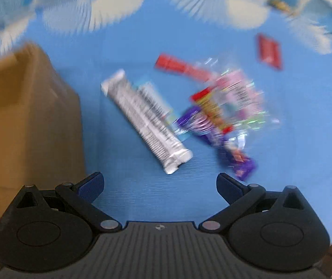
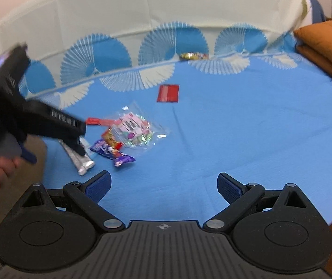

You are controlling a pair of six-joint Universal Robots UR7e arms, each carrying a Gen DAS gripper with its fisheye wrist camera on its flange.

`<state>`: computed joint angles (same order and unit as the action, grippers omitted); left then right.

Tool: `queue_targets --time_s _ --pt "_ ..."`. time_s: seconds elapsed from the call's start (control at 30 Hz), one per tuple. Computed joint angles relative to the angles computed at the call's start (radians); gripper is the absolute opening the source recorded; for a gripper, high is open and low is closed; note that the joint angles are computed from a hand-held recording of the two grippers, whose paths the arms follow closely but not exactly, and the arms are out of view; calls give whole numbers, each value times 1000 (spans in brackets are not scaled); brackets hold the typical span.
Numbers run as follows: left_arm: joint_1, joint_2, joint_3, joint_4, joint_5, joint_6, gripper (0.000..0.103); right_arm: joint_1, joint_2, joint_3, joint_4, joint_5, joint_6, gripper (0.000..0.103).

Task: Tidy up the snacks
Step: 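Grasp the white stick packet with the left tool while the right tool grasps the purple lollipop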

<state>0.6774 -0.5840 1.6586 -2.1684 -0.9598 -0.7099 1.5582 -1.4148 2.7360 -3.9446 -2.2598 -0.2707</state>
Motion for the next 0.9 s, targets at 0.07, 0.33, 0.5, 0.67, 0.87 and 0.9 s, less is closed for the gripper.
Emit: queue_targets --time_s 0.07,0.33,0.5,0.67,0.87,0.9 --pt "40 22 -13 -13 -34 6 103 -64 30 -26 -1 60 -35 98" --pt "123 4 -10 -63 -70 76 98 -159 214 -197 41 180 -192 98" --pt "150 5 -40 -79 -84 -30 101 -165 314 -274 41 188 -295 98" --pt "163 73 -125 4 -24 -136 103 -164 353 -311 51 176 -324 98" --pt "128 62 -97 -32 83 -172 45 -157 364 -305 47 177 -351 38" --pt "126 56 -89 -43 76 -145 31 -152 365 -299 42 170 -343 36"
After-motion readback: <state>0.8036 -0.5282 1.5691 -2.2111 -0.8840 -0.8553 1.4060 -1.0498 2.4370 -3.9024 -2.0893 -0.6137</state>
